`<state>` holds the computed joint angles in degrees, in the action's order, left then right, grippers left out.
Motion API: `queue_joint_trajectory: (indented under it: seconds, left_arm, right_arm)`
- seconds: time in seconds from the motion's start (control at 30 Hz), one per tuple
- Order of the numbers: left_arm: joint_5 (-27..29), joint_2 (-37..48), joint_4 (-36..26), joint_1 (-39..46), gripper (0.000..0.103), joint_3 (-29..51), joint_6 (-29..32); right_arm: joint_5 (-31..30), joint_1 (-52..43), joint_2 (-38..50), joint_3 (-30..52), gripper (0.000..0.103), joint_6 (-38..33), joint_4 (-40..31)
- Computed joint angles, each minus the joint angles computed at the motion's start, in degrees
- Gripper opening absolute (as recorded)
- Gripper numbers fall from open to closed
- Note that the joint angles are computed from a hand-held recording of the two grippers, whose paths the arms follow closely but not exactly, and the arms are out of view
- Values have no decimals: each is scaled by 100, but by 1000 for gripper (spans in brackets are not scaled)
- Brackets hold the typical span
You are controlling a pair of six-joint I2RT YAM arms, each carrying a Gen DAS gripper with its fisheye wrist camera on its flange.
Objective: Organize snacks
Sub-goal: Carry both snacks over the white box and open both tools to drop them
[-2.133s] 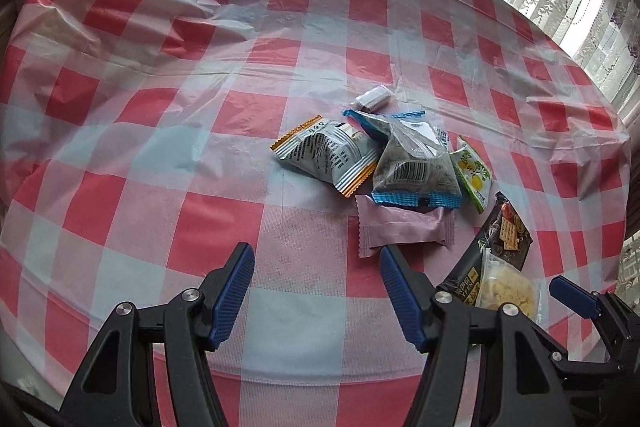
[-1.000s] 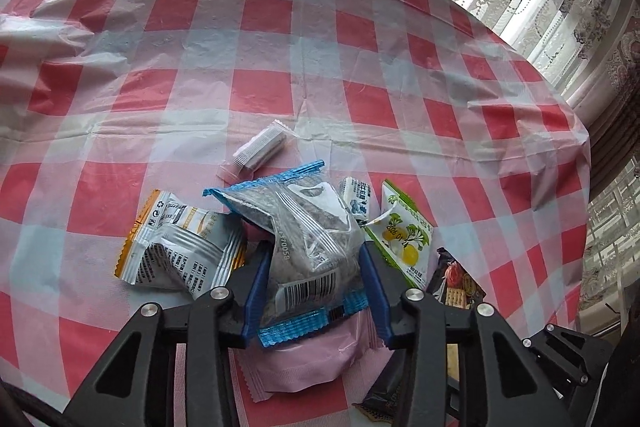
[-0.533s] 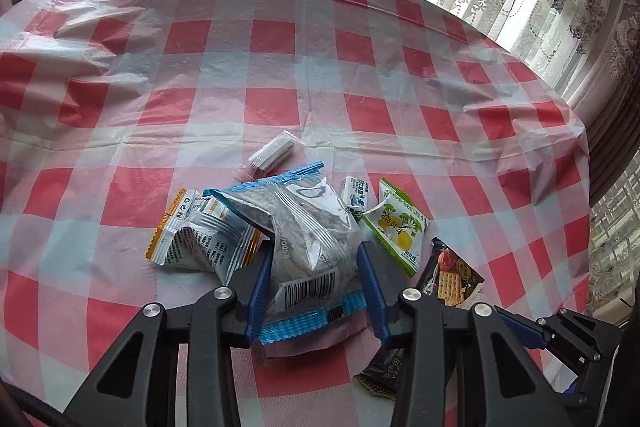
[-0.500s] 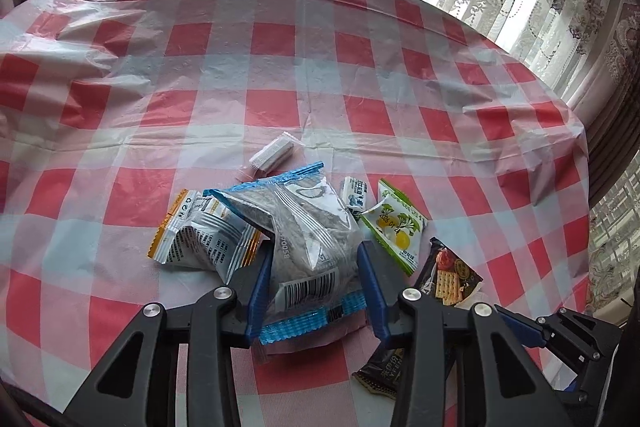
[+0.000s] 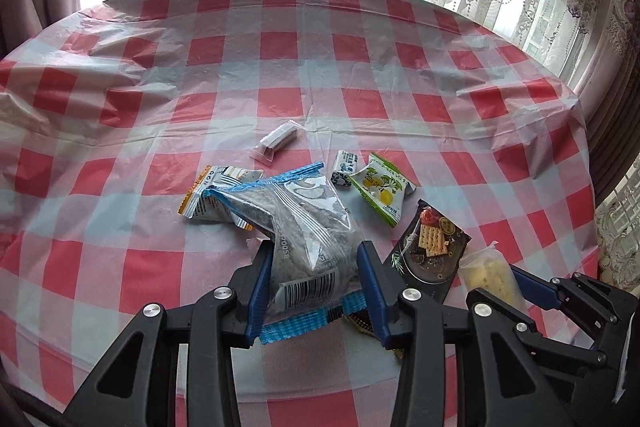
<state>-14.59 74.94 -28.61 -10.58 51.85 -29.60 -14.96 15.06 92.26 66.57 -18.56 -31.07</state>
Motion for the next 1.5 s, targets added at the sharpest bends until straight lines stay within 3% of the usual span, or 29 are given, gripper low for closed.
queue_joint_trajectory:
  seconds: [0.67, 1.03, 1.5]
  left_arm:
    - [-851, 93, -836, -1813, 42, 598, -736]
    - [-1071, 773, -1121, -2848, 42, 1437, -868]
    - [-941, 2124, -1367, -3864, 42, 2904, -702]
  right_arm:
    - [-364, -941, -733, -428, 39, -256, -394]
    - [-712, -2068, -944, -375, 39, -694, -816]
    - [-977, -3937, -648, 10, 39, -1594, -1263]
